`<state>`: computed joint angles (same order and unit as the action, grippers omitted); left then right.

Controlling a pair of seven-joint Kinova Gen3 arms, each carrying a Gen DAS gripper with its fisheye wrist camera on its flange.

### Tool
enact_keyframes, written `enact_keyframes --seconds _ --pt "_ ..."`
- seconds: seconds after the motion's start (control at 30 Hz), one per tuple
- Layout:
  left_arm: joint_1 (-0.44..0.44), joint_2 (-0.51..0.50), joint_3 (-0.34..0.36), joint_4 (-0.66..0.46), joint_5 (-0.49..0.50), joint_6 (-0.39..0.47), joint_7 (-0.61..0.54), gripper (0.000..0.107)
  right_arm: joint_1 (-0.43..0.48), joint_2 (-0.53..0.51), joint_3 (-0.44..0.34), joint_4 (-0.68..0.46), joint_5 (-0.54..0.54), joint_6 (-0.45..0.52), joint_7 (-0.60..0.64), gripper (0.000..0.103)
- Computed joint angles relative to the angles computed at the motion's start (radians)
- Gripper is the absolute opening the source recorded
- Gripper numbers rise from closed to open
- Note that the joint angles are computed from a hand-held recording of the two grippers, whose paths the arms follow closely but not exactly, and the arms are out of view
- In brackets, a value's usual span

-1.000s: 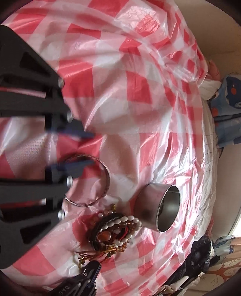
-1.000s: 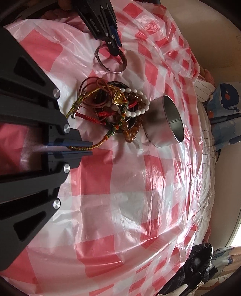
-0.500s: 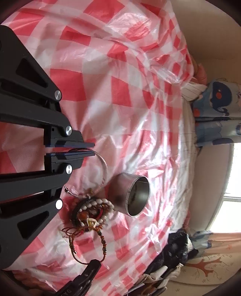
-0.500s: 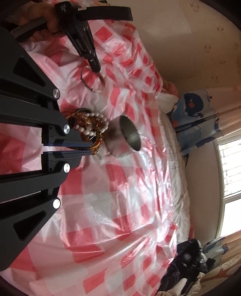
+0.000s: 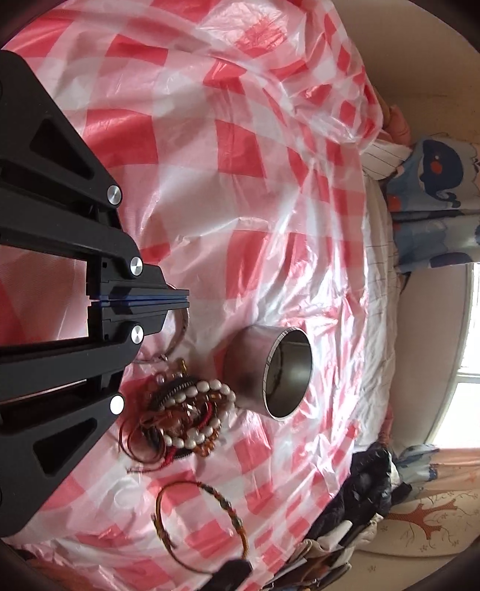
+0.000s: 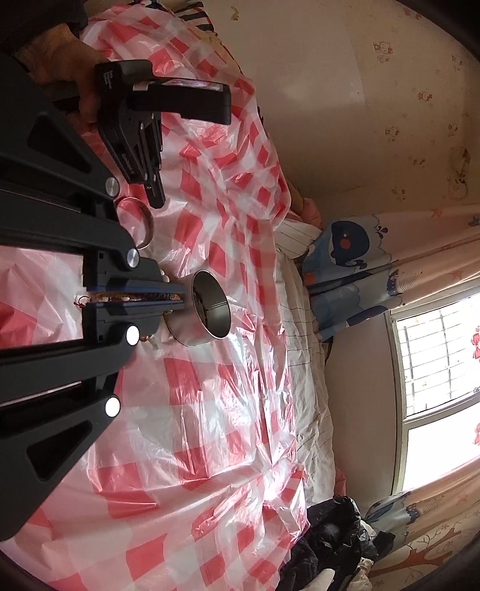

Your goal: Organize jewelry

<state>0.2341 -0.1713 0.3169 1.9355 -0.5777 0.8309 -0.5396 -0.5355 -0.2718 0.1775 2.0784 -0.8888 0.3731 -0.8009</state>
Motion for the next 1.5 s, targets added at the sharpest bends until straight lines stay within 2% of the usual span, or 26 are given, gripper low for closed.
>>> enact_keyframes --seconds 0.17,0.27,0.33,0.43,0.5,0.57,0.6,0.73,0.8,0.93,1.07,1.2,1.33,1.5 --pt "0.007 0.035 -0.025 -0.009 0.029 0.022 -0.025 0.005 0.022 0.03 0.017 -0.011 -0.03 0.047 0.003 0.004" --pt "0.019 0.044 -0.03 -0.013 0.029 0.02 -0.043 0.014 0.058 0.043 0.001 -0.016 -0.058 0.067 0.017 0.004" --pt "0.027 0.044 -0.027 -0.014 0.019 0.027 -0.041 0.025 0.078 0.045 -0.011 -0.016 -0.077 0.077 0.029 0.004" --pt "0.034 0.059 -0.038 -0.024 0.036 0.037 -0.06 0.03 0.106 0.057 -0.029 -0.021 -0.098 0.093 0.043 0.004" --pt "0.04 0.062 -0.042 -0.026 0.036 0.041 -0.062 0.029 0.123 0.063 -0.043 -0.022 -0.111 0.1 0.055 0.004" --pt "0.045 0.065 -0.044 -0.029 0.037 0.048 -0.067 0.008 0.14 0.067 -0.055 -0.025 -0.12 0.108 0.064 0.004" --pt "0.047 0.061 -0.05 -0.027 0.043 0.041 -0.076 0.003 0.147 0.07 -0.059 -0.026 -0.126 0.112 0.068 0.004" --pt "0.038 0.012 -0.038 -0.018 0.047 0.008 -0.069 0.003 0.171 0.081 -0.062 -0.036 -0.174 0.145 0.099 0.004" --pt "0.035 -0.025 -0.072 -0.015 0.108 -0.042 -0.099 0.003 0.188 0.09 -0.068 -0.046 -0.199 0.164 0.113 0.004" --pt "-0.019 -0.033 -0.063 -0.04 0.159 -0.087 -0.123 0.003 0.218 0.118 -0.095 -0.078 -0.251 0.183 0.155 0.004" --pt "-0.053 0.021 -0.058 -0.096 0.163 -0.122 -0.144 0.003 0.245 0.143 -0.125 -0.117 -0.28 0.181 0.186 0.004" --pt "-0.042 0.104 -0.067 -0.175 0.138 -0.129 -0.158 0.003 0.273 0.183 -0.145 -0.168 -0.303 0.19 0.204 0.004" --pt "-0.001 0.181 -0.109 -0.247 0.132 -0.125 -0.184 0.004 0.302 0.231 -0.179 -0.231 -0.305 0.196 0.207 0.004" --pt "0.028 0.272 -0.175 -0.335 0.194 -0.096 -0.274 0.01 0.333 0.299 -0.225 -0.306 -0.288 0.197 0.206 0.004"
